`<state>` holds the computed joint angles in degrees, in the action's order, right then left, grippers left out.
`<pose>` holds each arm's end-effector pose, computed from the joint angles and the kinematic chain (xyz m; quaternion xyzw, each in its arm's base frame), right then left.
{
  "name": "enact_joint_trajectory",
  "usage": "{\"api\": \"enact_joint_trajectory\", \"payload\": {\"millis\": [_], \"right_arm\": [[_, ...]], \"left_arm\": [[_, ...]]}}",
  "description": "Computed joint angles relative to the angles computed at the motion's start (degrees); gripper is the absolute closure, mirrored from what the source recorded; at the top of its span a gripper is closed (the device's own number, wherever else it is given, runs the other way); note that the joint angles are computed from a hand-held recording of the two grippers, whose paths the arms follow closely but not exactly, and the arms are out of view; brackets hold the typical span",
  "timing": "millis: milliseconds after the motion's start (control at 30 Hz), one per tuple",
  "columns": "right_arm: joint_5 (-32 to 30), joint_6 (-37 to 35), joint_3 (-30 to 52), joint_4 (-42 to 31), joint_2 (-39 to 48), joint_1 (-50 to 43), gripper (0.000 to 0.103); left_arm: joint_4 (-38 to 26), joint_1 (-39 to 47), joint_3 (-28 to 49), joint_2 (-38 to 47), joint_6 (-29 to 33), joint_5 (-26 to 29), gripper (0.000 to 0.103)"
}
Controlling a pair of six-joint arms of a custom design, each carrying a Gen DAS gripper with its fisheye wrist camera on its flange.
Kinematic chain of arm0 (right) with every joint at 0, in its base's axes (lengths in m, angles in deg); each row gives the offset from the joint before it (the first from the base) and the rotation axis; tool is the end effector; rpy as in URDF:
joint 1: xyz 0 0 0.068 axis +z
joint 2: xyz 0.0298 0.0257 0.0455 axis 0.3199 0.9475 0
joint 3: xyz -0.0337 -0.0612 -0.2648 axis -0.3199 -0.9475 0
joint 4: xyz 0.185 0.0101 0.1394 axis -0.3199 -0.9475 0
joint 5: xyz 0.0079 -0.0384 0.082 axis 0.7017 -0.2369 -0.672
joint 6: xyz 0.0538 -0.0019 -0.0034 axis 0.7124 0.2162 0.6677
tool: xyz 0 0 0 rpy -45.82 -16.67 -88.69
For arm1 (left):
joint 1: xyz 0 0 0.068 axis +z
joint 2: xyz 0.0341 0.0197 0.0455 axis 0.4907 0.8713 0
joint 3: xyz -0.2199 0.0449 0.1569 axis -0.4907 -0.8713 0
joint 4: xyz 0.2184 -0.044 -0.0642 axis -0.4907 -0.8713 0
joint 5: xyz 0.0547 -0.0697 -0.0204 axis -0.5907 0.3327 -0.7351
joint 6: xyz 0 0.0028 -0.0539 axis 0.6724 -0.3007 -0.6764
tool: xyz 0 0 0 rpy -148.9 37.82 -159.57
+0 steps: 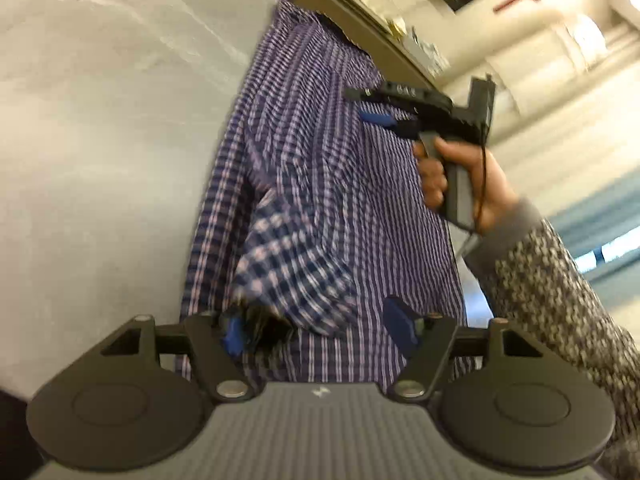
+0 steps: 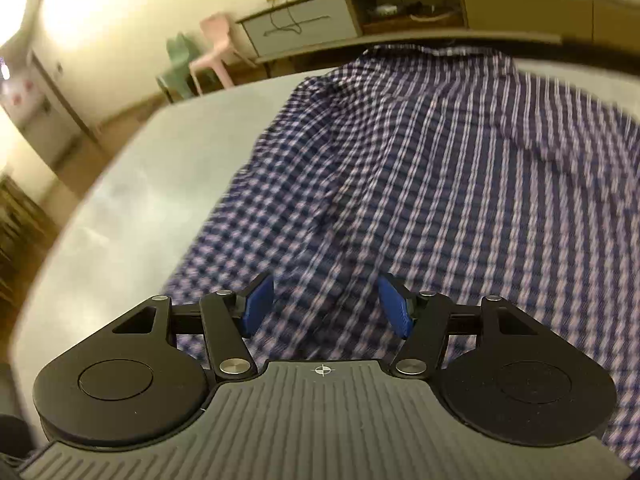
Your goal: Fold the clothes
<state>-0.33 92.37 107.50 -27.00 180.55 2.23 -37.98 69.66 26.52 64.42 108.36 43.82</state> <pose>0.2761 -0.0651 0.1703 0.1017 0.9193 0.1808 0.3344 0.1281 0.0787 0.1041 0.1612 0.9004 -0.3780 0.1426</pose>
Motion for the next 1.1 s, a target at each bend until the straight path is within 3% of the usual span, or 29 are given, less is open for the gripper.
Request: {"api": "enact_joint_trajectory", "payload": {"millis": [100, 167, 200, 267, 300, 400, 467, 600, 700, 800, 833, 867, 933, 1100], "right_arm": [[-5.5, 3.6, -0.9, 2.0, 1.7, -2.3, 0.045], [-7.3, 5.2, -1.3, 4.7, 3.3, -3.3, 0.047], [-8.1, 6.0, -1.1, 5.6, 4.1, -3.7, 0.048], [-9.8, 6.9, -1.1, 6.7, 4.8, -4.8, 0.064], [-10.8, 7.2, -1.4, 7.5, 4.9, -5.3, 0.068], [-12.7, 8.4, -3.1, 10.1, 4.9, -6.2, 0.075], [-13.6, 8.8, -4.0, 11.2, 5.1, -6.4, 0.078], [-15.9, 9.8, -3.7, 11.2, 7.3, -6.1, 0.079], [-17.7, 11.3, -3.0, 12.0, 9.2, -5.8, 0.078], [-17.6, 11.0, -2.1, 12.5, 10.3, -5.2, 0.085], [-17.5, 10.4, -1.9, 12.5, 10.5, -5.2, 0.098], [-17.6, 10.1, -1.6, 12.5, 10.7, -5.2, 0.100], [-17.8, 10.1, -1.6, 13.7, 11.7, -5.4, 0.102], [-19.1, 12.3, -3.0, 16.7, 12.6, -6.0, 0.103]], "left_arm": [[-7.3, 1.7, 4.5, -1.2, 4.8, -2.1, 0.043], [-13.2, 1.3, 9.6, -3.6, 6.2, 0.9, 0.043], [-15.0, -0.6, 12.3, -5.6, 4.9, 3.8, 0.043], [-13.8, -7.3, 16.3, -8.8, -2.3, 9.4, 0.042], [-10.9, -11.8, 18.3, -9.7, -7.8, 11.7, 0.040], [6.7, -28.9, 23.9, -7.4, -28.4, 12.0, 0.035], [20.3, -40.0, 29.7, 1.0, -40.6, 7.0, 0.036], [29.8, -52.7, 50.6, 21.6, -51.6, -5.1, 0.042], [25.8, -54.9, 68.2, 35.2, -56.9, -7.8, 0.049], [18.9, -54.3, 82.6, 45.0, -59.3, -5.4, 0.049], [17.4, -53.9, 85.0, 46.6, -59.7, -5.2, 0.049], [15.8, -53.6, 87.5, 48.4, -60.2, -5.0, 0.049], [12.7, -52.9, 92.3, 51.6, -60.9, -4.1, 0.051], [9.3, -50.5, 92.5, 52.6, -57.9, 3.3, 0.055]]}}
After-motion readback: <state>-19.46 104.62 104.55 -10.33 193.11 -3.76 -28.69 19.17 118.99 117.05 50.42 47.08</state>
